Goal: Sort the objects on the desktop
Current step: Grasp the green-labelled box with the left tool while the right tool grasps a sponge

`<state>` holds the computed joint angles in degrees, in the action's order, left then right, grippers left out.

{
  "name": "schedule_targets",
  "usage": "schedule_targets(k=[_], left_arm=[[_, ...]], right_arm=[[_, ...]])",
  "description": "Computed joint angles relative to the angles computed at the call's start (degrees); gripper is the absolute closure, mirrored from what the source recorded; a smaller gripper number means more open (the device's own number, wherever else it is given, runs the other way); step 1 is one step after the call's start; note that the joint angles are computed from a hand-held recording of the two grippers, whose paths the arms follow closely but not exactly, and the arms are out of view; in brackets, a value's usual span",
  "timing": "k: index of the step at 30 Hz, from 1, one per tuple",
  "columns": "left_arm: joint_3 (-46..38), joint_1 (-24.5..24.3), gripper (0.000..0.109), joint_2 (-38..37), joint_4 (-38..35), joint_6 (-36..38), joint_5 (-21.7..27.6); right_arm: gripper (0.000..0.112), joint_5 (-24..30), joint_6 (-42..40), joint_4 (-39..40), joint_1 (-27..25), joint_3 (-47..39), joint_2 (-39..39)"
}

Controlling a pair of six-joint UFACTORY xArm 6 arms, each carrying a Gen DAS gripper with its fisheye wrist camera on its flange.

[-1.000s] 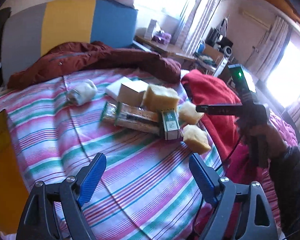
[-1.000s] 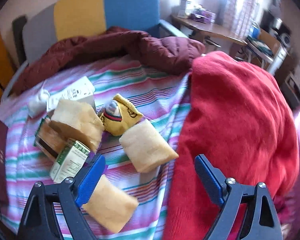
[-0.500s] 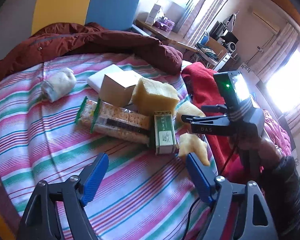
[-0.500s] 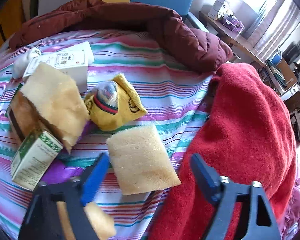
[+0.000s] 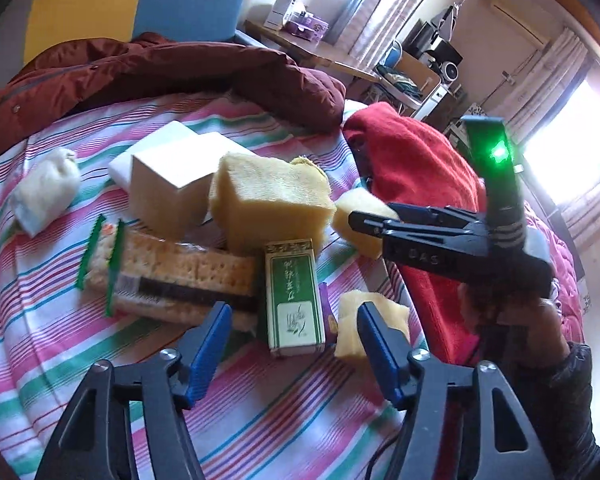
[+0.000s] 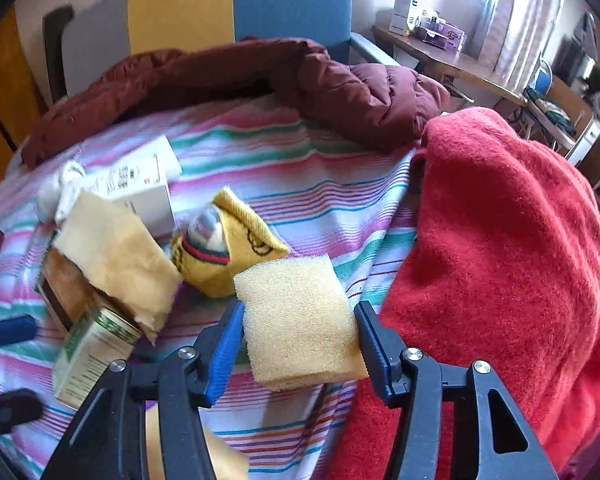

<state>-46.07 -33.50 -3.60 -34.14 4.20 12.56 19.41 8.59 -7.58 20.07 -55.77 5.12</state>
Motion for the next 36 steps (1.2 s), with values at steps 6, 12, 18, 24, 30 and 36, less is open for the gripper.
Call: schedule_targets(k=[6,12,18,24,30,36], left_arm=[[-2.0,-0.2,0.059,3.1,-1.3,1.1,0.4],[-0.9,-1.1,0.078,3.4,0.5,-1.3,-2.4],[3.7,-1.9,0.078,-0.9,8.0,-8.7,-6.5],[10.5,0.8,0.078,-10.2,30.9,-30.6,-6.6],[17.4,4.2,0.078,-24.8,50.6,-50.1,-0.6],[23.9,7.0,0.078,-40.9,53.9,-55.3,6.2]], right_arm=[[0.055,-2.3,-2.8,4.5,0.1,0.7,-0.6],[0.055,-2.9,-3.2,3.6,0.1,0.3,0.1],[0.055,-4.1,-2.0,2.4,-0.3,0.7,-0.2],[0.055,-6.2,-3.1,4.2,-0.2,2.0,-1.2],[0.056,-9.7,-7.9,11.3,0.8,4.0,-3.5],[0.056,-9.2,-5.5,11.0,3.5,5.3,-6.6]])
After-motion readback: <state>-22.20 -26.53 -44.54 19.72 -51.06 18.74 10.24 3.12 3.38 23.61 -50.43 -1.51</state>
